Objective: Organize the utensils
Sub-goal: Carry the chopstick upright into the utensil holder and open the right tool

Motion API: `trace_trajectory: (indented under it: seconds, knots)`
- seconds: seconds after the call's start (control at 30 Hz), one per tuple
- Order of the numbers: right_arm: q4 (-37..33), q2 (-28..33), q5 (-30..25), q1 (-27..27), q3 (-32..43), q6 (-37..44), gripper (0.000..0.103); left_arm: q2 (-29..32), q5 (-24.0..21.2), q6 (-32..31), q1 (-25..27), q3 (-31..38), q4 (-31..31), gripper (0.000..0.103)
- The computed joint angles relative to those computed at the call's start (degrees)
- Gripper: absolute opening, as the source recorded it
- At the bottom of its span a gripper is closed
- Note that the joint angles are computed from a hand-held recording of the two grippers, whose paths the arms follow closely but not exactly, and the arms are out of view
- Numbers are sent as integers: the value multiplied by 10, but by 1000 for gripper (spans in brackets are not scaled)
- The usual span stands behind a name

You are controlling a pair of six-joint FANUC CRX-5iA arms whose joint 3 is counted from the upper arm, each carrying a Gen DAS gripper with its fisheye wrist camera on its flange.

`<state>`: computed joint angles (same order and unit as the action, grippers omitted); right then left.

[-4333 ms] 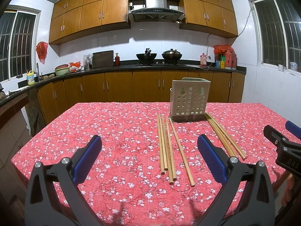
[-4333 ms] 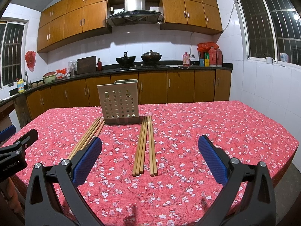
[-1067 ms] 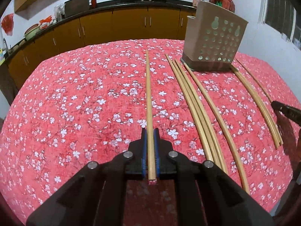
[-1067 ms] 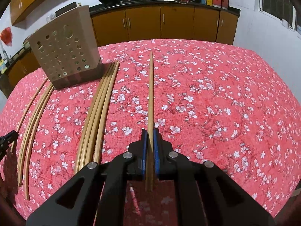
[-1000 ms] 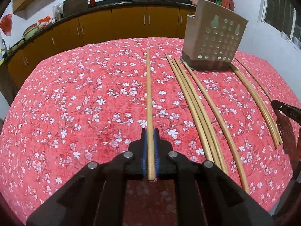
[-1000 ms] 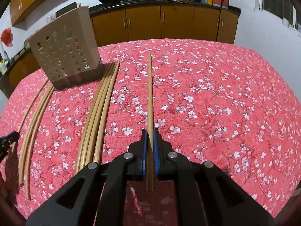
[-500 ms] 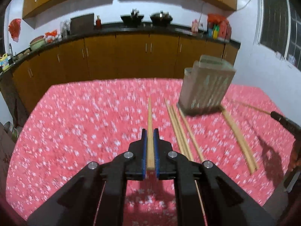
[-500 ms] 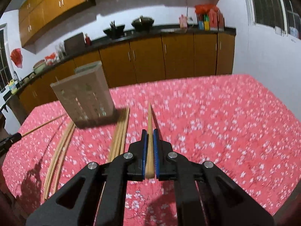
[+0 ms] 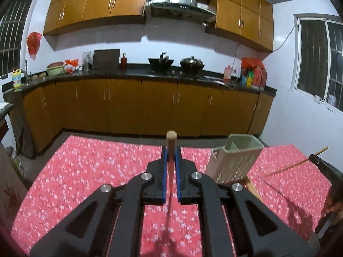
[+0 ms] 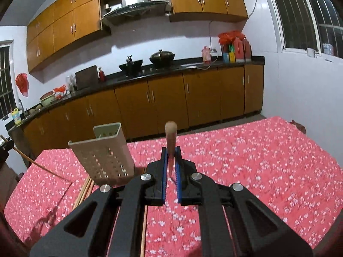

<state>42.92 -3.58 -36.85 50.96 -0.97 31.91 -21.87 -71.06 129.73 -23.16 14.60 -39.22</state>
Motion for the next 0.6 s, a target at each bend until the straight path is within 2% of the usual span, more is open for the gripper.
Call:
trace_trajectory:
  seconds: [0.17, 0.27, 0.47, 0.6]
  knots:
    - [15, 23, -8, -8, 32, -6, 7, 17, 0, -7, 2, 26, -12, 8]
    - [20, 30, 12, -18, 59, -14, 7, 30, 2, -14, -3, 53, -27, 8]
    - [39, 38, 94, -30, 110, -32, 7, 58, 28, -19, -30, 124, -61, 8]
    - [75, 36, 165, -39, 105, -82, 7, 68, 60, 16, -64, 155, -104, 8]
